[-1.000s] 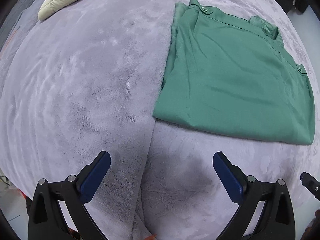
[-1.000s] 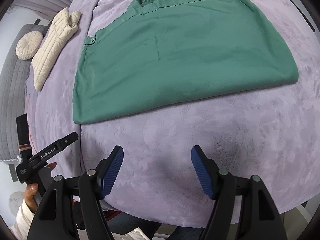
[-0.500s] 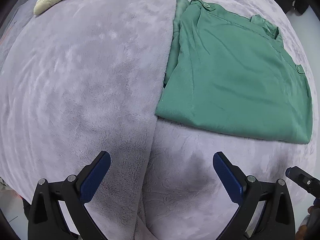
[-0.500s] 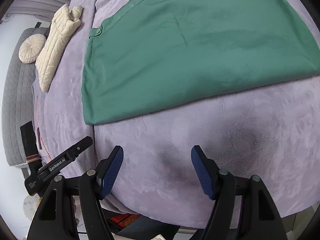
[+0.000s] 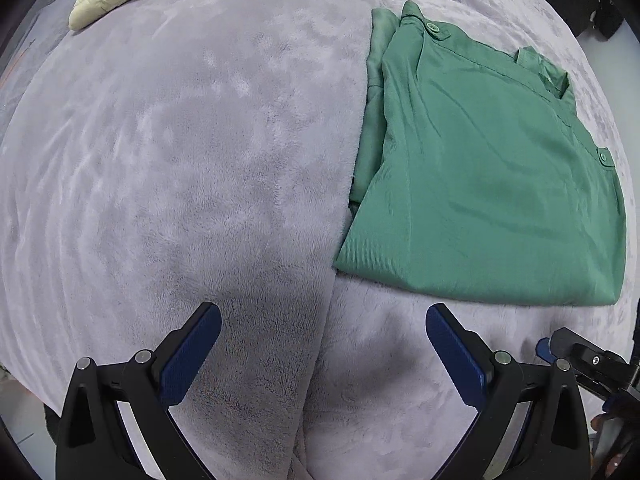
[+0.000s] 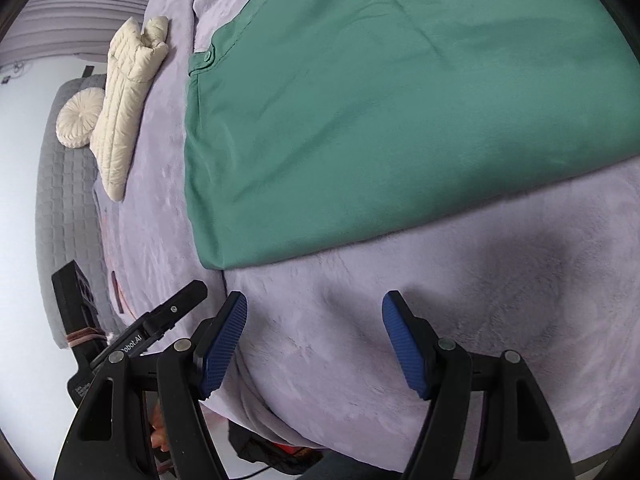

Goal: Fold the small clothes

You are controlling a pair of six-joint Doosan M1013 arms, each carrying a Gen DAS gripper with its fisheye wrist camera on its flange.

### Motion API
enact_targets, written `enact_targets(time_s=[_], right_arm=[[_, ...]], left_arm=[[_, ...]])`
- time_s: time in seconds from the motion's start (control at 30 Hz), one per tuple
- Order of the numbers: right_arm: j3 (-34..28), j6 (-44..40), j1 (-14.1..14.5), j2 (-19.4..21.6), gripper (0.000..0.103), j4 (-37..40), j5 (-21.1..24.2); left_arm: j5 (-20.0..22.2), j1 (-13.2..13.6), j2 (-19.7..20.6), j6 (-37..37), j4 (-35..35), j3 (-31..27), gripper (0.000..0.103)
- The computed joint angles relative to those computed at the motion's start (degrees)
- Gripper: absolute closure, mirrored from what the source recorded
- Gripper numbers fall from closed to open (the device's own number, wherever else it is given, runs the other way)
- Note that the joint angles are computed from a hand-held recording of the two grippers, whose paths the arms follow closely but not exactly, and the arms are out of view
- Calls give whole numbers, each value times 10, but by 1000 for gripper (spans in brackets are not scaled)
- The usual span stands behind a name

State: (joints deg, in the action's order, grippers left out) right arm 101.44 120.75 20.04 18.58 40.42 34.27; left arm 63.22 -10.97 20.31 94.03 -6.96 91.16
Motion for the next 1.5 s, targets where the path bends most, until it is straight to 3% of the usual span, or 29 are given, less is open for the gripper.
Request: enact_targets(time_s=[0.17, 0.43, 0.47, 0.5, 0.53, 0.63, 0.83, 0.97, 1.07, 1.1, 1.17, 1.23, 1.3, 1.33, 1.37, 1.4, 1.5], right_arm=[[14, -142, -7, 28, 29, 217, -61], [33, -361, -6, 50, 28, 527, -115], [37, -405, -6, 52, 39, 587, -115], [39, -432, -7, 53, 57, 620, -112], [38, -440, -9, 54, 93, 624, -108], [35, -519, -16, 47, 93, 654, -96], [32, -592, -28, 25, 93, 649, -90], [28, -584, -31, 20, 93, 613, -85], [31, -569, -32, 20, 93, 593, -74], [29, -545, -32, 21, 93, 565, -69], [25, -469, -35, 19, 92, 466, -45], [15, -385, -37, 15, 88, 337, -3], [14, -347, -40, 4, 80, 255, 35], [18, -343, -43, -4, 70, 235, 44], [21, -331, -46, -13, 53, 210, 47], [24, -309, -49, -24, 47, 172, 42], [29, -205, -56, -51, 52, 32, -12]], left_arm=[[15, 21, 25, 21, -64, -35, 0], [33, 46, 59, 50, -161, -60, 0], [33, 45, 60, 54, -171, -58, 0], [34, 45, 62, 56, -176, -59, 0], [35, 44, 65, 54, -177, -61, 0], [46, 42, 79, 59, -212, -75, 0], [98, 41, 129, 72, -288, -129, 0], [127, 33, 161, 74, -334, -163, 0], [131, 16, 172, 83, -323, -182, 1], [123, 8, 172, 80, -303, -185, 3], [103, -8, 168, 78, -242, -187, 46], [96, -17, 166, 78, -210, -187, 59], [86, -21, 164, 79, -199, -186, 62], [85, -22, 164, 78, -195, -186, 62], [84, -23, 164, 75, -190, -186, 62], [85, -23, 164, 73, -187, -186, 62], [82, -24, 162, 67, -179, -185, 62]])
